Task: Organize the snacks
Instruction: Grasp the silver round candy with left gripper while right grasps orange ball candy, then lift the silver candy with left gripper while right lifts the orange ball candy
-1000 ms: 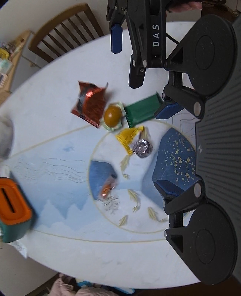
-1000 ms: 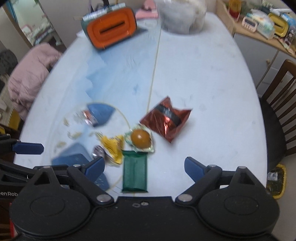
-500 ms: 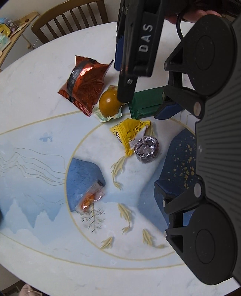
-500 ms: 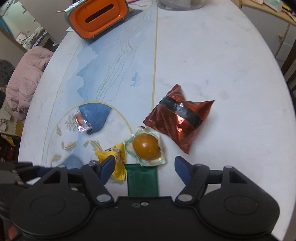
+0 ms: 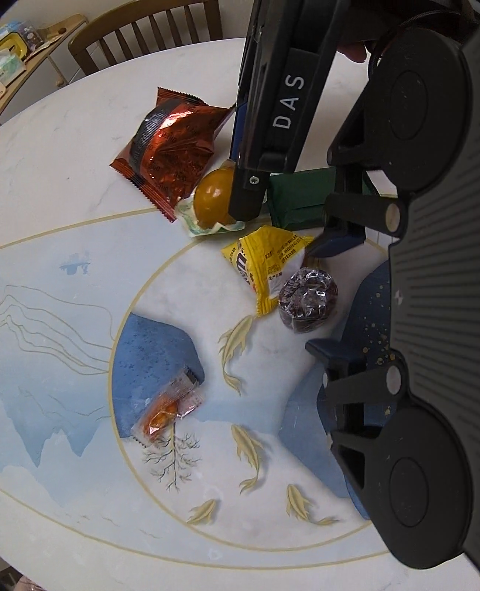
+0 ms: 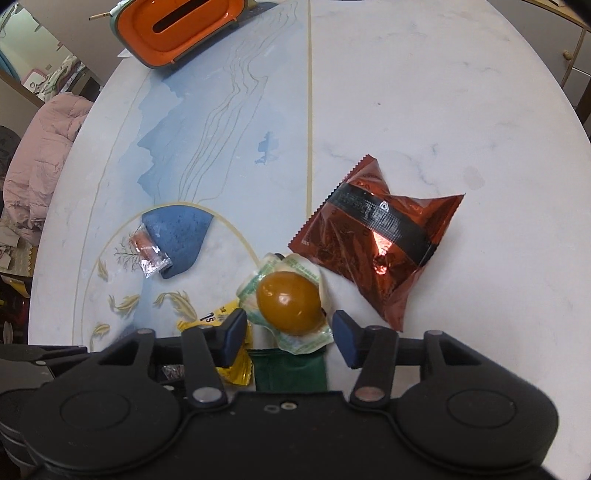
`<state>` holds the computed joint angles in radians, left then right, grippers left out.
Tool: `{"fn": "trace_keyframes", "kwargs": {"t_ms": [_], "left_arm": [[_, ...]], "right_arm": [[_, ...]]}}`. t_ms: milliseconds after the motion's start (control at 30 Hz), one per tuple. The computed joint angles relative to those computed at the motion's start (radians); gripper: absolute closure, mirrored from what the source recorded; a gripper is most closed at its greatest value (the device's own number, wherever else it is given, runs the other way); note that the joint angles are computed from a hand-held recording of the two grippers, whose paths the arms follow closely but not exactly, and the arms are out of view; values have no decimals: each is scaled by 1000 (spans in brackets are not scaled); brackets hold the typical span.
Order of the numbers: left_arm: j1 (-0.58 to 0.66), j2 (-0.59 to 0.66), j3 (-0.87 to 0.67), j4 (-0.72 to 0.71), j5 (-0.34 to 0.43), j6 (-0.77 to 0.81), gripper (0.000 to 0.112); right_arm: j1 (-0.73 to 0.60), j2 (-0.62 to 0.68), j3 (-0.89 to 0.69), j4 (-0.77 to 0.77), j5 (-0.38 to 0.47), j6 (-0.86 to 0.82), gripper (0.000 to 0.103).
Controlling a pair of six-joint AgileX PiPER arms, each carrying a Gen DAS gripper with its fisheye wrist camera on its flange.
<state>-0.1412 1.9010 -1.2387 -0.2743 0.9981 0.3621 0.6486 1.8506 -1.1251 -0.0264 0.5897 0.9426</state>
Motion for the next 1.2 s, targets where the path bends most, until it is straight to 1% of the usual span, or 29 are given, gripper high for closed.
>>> {"fn": "trace_keyframes", "kwargs": {"t_ms": [33,67,100,367,433,467,500,633,733,800,867,1000,1067,1200], "left_arm": [[2,4,-1,-4,1,4,75],[4,6,-2,-7,1,3,77],[8,9,-4,-10,1,1,78],[30,11,-7,-40,-4,25,83],[40,3,-6,-44,2,29,84],[45,-2,-3,-45,5,28,84],[49,-7,0,-44,6,27,84],[80,-27,11,-43,14,34,84],[102,-42,14,-50,23,42,84],[110,-53,17,-53,26,46,84],[118,-64,21,-53,28,49,84],[129,-77,24,-59,34,56,84],[134,-83,26,-63,36,61,84],[142,-89,27,-67,40,65,84]], "right_arm": [[0,1,1,1,-1,-2,58],[0,2,3,-1,-4,2,63],[-1,-1,9,1,-10,2,65],[5,-22,31,-21,-31,40,70],[7,-33,41,-13,-39,38,78],[5,-42,51,5,-51,26,87],[4,-54,59,16,-57,22,89],[15,-81,61,0,-41,38,90],[18,-85,44,-23,-14,58,88],[21,-82,38,-44,-8,84,77],[18,-69,23,-43,2,88,73],[17,-30,-10,-47,-1,99,56],[19,-4,-34,-65,2,110,54],[24,43,-78,-80,24,113,54]]}}
